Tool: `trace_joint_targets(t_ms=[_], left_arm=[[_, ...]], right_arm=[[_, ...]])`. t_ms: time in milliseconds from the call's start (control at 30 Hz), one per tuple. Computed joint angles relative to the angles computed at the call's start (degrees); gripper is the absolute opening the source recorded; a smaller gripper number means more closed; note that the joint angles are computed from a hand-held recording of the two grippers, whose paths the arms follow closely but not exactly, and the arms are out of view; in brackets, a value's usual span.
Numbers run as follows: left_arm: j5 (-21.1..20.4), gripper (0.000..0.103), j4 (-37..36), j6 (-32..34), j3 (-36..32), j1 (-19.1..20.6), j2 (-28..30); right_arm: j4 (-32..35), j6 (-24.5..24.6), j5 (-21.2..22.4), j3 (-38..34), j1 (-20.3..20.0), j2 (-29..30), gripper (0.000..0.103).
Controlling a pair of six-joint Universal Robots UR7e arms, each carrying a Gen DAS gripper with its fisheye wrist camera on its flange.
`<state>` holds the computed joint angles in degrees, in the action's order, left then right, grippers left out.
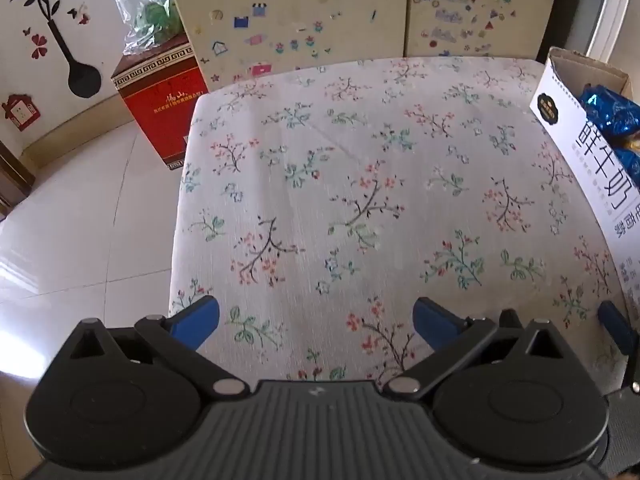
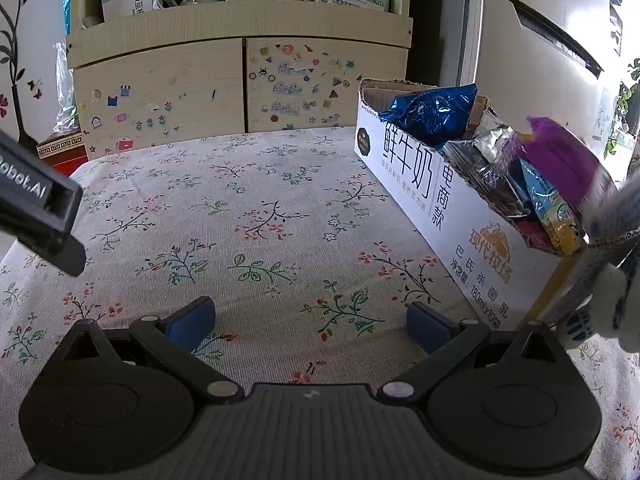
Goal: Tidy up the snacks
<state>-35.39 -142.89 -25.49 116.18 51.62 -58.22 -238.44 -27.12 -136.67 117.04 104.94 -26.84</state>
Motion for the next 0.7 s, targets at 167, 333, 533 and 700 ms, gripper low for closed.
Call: trace_joint_targets(t_ms=[167,333,533,700], left_arm=[[-0.6,0.102,1.3,-0.8,-1.7,0.6,-0.2],[-0.2,0.102,0.5,-1.7,-3.1,1.1,1.1],[0.5,0.102,0.4,-2.3,-3.4,1.3,2.7],[0.1,0.102,0.5,-2.3,-4.1,1.6,3.6]], right_arm=[[0.1,0.2,0.0,0.0,0.0,0.0,0.103],[-0.2,0.0,-0.2,0.1,0.2,0.1,0.103],[-1.1,-0.4,0.0,0.7,0.1,0.0,0.103],[-0.9,-0.2,0.0,0.7,0.0,-0.1,0.103]])
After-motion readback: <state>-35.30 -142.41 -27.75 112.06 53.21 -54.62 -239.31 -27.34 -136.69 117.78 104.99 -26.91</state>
